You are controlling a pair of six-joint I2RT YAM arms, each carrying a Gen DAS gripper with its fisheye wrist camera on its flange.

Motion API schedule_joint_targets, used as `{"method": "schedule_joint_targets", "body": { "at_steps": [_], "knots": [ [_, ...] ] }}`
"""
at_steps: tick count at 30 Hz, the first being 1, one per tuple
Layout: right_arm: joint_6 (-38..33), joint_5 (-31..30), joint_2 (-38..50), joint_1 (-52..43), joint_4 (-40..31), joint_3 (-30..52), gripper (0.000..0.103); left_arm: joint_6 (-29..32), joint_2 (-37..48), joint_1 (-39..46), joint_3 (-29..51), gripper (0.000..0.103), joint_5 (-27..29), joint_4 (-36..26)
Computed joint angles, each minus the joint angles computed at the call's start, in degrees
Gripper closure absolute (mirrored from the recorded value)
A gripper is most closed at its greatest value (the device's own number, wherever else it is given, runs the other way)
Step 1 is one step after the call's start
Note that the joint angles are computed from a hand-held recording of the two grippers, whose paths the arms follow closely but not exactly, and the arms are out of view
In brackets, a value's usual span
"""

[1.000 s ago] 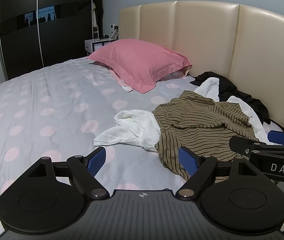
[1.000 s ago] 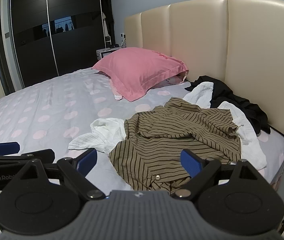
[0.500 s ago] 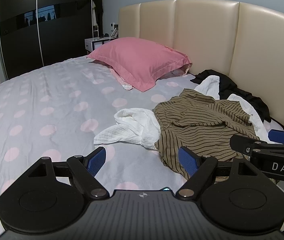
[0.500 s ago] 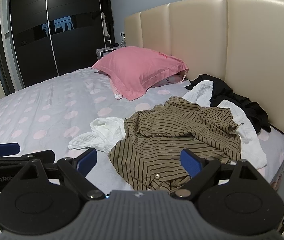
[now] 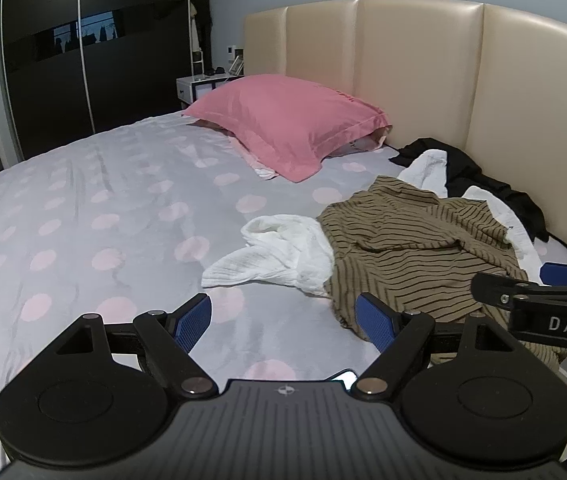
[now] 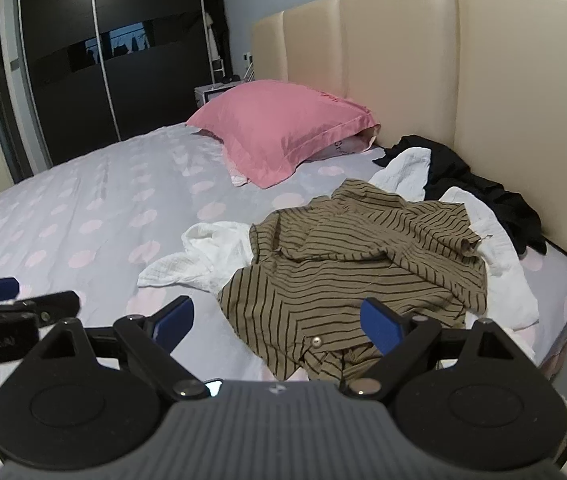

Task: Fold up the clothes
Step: 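Move both tools toward the olive striped shirt on the bed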

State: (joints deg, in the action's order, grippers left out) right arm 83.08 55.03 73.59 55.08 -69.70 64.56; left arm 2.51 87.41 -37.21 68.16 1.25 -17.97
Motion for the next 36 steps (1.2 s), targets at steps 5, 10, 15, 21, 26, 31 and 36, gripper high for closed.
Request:
{"method": "schedule_joint_targets", "body": {
  "at_steps": [5, 10, 15, 21, 26, 31, 36],
  "knots": [
    [-8.82, -3.35, -1.34, -2.43, 5.41, -1.66, 0.011, 2.45, -0.52, 2.55, -0.40, 0.024, 0.60, -0.49],
    [-20.03, -8.28, -2.88, -7.36, 12.79, -2.62, 0.013, 3.89, -0.59, 6.96, 0.23, 0.024, 4.80, -2.69],
    [-32.22, -15.00, -0.30, -14.42, 19.30, -2.46, 0.017, 3.46, 1.46, 13.33, 2.24, 0.024, 10.70, -6.38],
    [-41.59, -24.16, 2.51, -22.55, 27.92, -4.50, 0.025, 9.85, 3.49, 20.18, 0.81, 0.024, 8.10, -4.23],
    [-47.35, -28.58, 8.47, -27.70, 33.68, -4.68, 0.025, 15.27, 7.99, 27.14, 2.99, 0.024, 7.93, -6.28],
    [-49.28, -30.98, 15.34, -30.60, 37.50, -3.32, 0.025, 17.86, 11.44, 31.95, 4.17, 0.024, 6.31, -6.13],
    [-51.62, -31.26, 21.52, -32.76, 41.09, -0.78, 0.025, 17.00, 14.46, 34.31, 6.96, 0.024, 6.92, -7.99]
  ]
}}
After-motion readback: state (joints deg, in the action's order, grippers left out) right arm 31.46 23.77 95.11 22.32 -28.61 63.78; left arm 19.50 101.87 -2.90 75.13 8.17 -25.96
